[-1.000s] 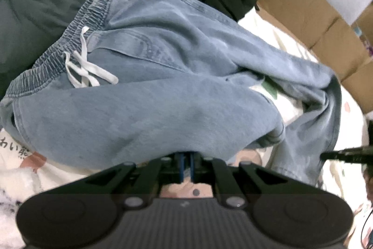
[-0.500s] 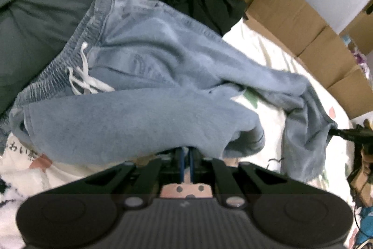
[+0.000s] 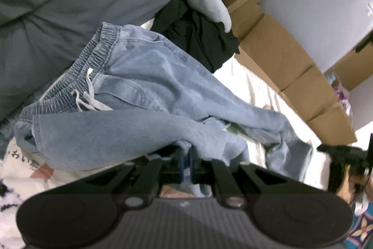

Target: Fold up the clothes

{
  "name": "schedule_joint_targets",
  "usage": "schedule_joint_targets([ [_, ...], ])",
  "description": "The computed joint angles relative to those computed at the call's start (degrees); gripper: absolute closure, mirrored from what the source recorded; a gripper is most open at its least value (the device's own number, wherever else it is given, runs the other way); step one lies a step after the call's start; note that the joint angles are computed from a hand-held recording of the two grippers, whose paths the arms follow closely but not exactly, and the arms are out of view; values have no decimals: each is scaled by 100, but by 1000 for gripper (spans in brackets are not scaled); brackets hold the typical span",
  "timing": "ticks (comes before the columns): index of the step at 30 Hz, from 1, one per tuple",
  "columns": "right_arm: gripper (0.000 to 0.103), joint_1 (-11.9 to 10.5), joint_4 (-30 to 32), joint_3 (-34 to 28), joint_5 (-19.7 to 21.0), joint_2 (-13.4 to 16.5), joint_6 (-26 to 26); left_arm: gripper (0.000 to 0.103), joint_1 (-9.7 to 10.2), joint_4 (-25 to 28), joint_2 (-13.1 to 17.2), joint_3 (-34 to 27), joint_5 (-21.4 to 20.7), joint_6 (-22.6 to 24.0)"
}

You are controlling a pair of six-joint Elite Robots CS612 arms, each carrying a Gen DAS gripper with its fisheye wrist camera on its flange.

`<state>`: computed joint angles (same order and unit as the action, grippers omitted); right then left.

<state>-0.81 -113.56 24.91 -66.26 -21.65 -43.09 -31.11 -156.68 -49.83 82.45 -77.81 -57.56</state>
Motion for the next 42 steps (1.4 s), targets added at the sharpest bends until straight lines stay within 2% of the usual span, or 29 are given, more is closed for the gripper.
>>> schedule_joint_targets([
  [3, 60, 125, 620, 335, 437, -234, -701, 99, 46, -294, 24, 70, -97, -100],
  [7, 59, 334, 1017, 1088, 755, -614, -1154, 99, 98, -589, 64, 102, -198, -165],
  [11, 59, 501, 1020, 1757, 1113, -903, -1145, 99, 139, -802, 77, 144, -287, -149],
  [13, 57, 550, 784, 2183, 1326, -1072, -1074, 99, 152, -895, 67, 183, -319, -188],
  [16, 55, 597, 450, 2630, 1442, -1232, -952, 99, 171, -1031, 61, 229, -356, -236],
  [23, 54, 691, -718, 3402, 1671, -1434, 64, 99, 264, -1250, 205, 107, -495, -138],
  [28, 51, 809, -1374, 3627, 1705, -1381, 1039, 99, 375, -1322, 413, -100, -577, 18],
  [36, 51, 1006, -1603, 3393, 1467, -1065, 2229, 99, 538, -1091, 697, -446, -655, 320],
  [40, 52, 1088, -1667, 3302, 1416, -946, 2517, 97, 593, -1003, 770, -508, -874, 195],
  [41, 53, 1105, -1681, 3282, 1412, -918, 2574, 95, 600, -973, 758, -493, -937, 146],
  [42, 66, 1116, -1675, 3260, 1425, -894, 2613, 93, 606, -950, 745, -475, -999, 96],
])
